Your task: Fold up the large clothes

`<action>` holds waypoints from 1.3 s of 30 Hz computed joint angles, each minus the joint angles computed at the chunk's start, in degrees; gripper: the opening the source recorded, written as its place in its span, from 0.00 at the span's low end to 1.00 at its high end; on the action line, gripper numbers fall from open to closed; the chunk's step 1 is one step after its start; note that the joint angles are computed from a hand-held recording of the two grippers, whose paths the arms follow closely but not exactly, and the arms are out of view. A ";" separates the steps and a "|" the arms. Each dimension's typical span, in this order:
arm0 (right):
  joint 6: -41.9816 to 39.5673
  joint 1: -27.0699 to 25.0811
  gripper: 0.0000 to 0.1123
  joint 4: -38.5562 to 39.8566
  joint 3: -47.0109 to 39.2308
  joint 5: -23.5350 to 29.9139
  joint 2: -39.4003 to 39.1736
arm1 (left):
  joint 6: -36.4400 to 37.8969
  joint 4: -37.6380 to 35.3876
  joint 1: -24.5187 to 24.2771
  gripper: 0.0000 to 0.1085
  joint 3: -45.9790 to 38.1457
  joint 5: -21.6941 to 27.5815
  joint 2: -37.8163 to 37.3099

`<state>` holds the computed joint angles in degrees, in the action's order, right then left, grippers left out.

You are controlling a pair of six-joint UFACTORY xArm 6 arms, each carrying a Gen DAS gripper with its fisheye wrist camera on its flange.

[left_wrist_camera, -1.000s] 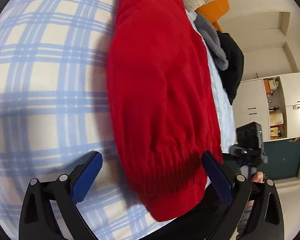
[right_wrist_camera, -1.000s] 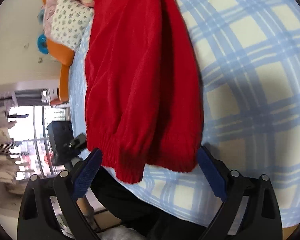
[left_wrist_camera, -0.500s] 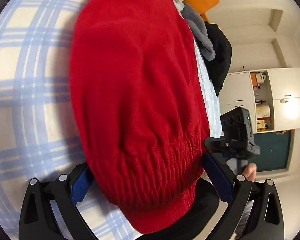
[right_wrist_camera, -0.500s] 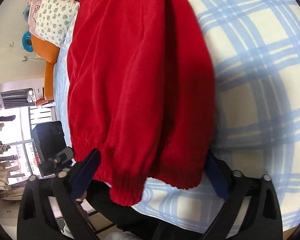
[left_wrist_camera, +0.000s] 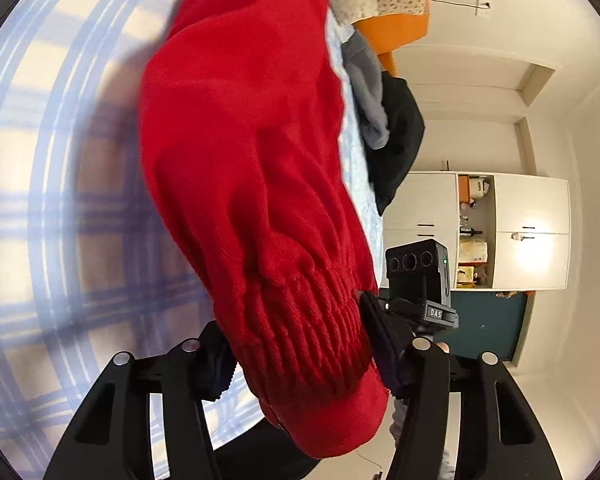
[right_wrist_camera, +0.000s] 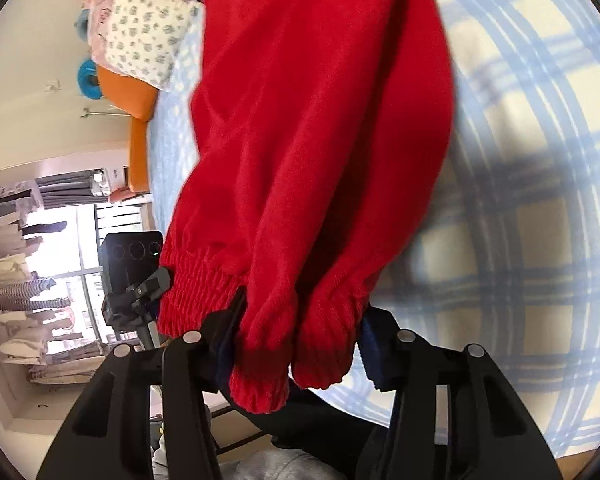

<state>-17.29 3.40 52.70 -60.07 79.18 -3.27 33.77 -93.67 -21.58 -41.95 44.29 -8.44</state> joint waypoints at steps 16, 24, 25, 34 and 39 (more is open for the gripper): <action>0.88 0.12 0.40 6.47 -21.73 -1.24 8.59 | -15.27 18.00 8.70 0.52 -22.34 3.81 5.78; 7.91 1.79 0.40 6.83 -41.49 -4.44 24.36 | -24.69 23.51 14.05 0.52 -43.16 9.68 22.72; 8.87 2.20 0.40 6.51 -43.95 -5.00 26.36 | -26.53 24.74 14.73 0.52 -47.16 10.36 26.09; 22.02 3.22 0.40 4.37 -75.30 -6.73 53.11 | -37.69 30.41 18.09 0.57 -75.99 15.42 51.16; 29.05 3.20 0.41 3.08 -91.69 -7.56 66.12 | -33.50 22.66 19.07 0.63 -77.57 14.68 55.52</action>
